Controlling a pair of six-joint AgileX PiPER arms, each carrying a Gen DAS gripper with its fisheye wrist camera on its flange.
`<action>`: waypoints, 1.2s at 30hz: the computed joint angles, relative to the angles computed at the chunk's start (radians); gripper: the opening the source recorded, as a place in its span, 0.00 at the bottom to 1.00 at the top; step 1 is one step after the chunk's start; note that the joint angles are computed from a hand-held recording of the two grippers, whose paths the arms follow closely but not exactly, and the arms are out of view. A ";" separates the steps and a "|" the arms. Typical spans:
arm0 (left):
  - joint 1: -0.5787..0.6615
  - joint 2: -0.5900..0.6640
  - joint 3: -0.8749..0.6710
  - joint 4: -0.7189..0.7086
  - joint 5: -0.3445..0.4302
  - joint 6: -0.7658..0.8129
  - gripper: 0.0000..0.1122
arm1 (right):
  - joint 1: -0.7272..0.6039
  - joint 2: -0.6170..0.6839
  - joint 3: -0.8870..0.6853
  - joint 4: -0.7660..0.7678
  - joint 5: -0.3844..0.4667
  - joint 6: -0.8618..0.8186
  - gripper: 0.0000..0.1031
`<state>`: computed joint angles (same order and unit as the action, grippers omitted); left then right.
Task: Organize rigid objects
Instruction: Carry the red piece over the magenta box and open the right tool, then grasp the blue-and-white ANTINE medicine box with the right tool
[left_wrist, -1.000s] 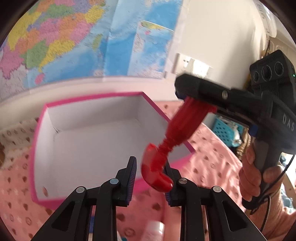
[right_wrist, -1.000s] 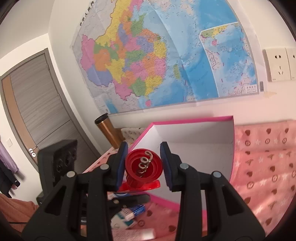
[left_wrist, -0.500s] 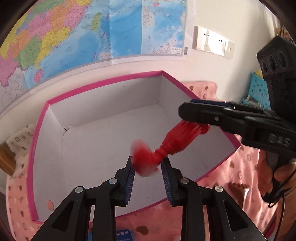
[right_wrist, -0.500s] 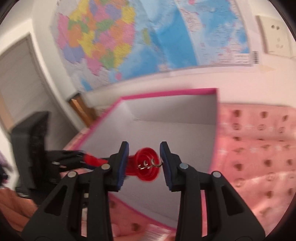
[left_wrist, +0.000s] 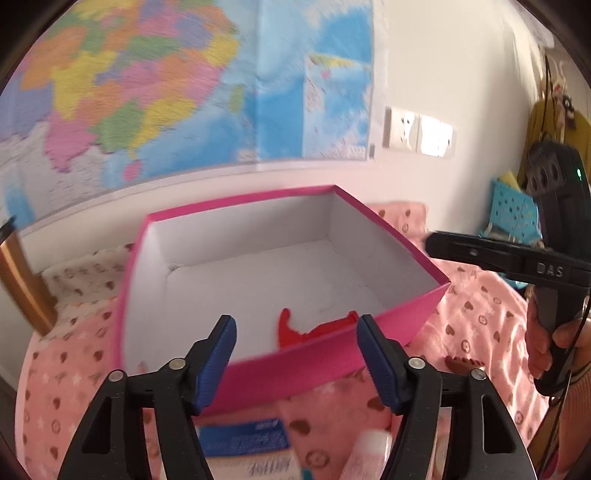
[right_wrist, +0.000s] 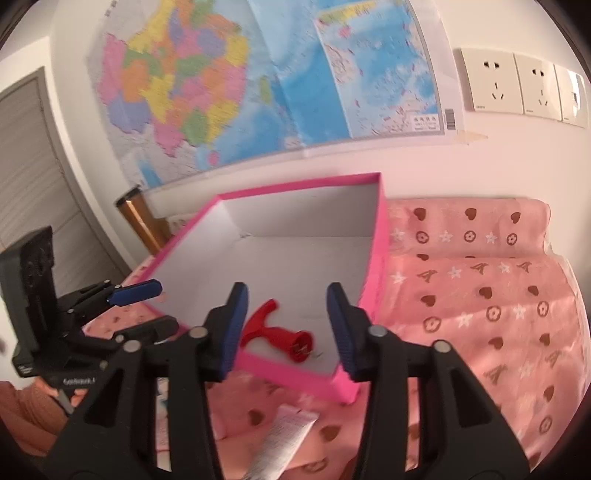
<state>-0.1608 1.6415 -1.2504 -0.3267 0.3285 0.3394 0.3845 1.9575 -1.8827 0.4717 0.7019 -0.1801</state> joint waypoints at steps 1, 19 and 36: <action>0.018 -0.033 0.044 -0.036 -0.016 0.028 0.64 | 0.006 -0.019 0.028 0.017 -0.007 -0.019 0.50; 0.236 -0.142 0.330 -0.160 -0.001 0.139 0.64 | 0.185 0.062 0.055 0.088 0.098 -0.053 0.50; 0.354 0.031 0.151 -0.471 0.238 0.426 0.57 | 0.218 0.425 -0.471 0.040 0.370 0.207 0.49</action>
<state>0.1934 1.6727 -1.0992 -0.7974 0.5668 0.7649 0.6020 2.3826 -2.3536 0.5117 1.0721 0.0273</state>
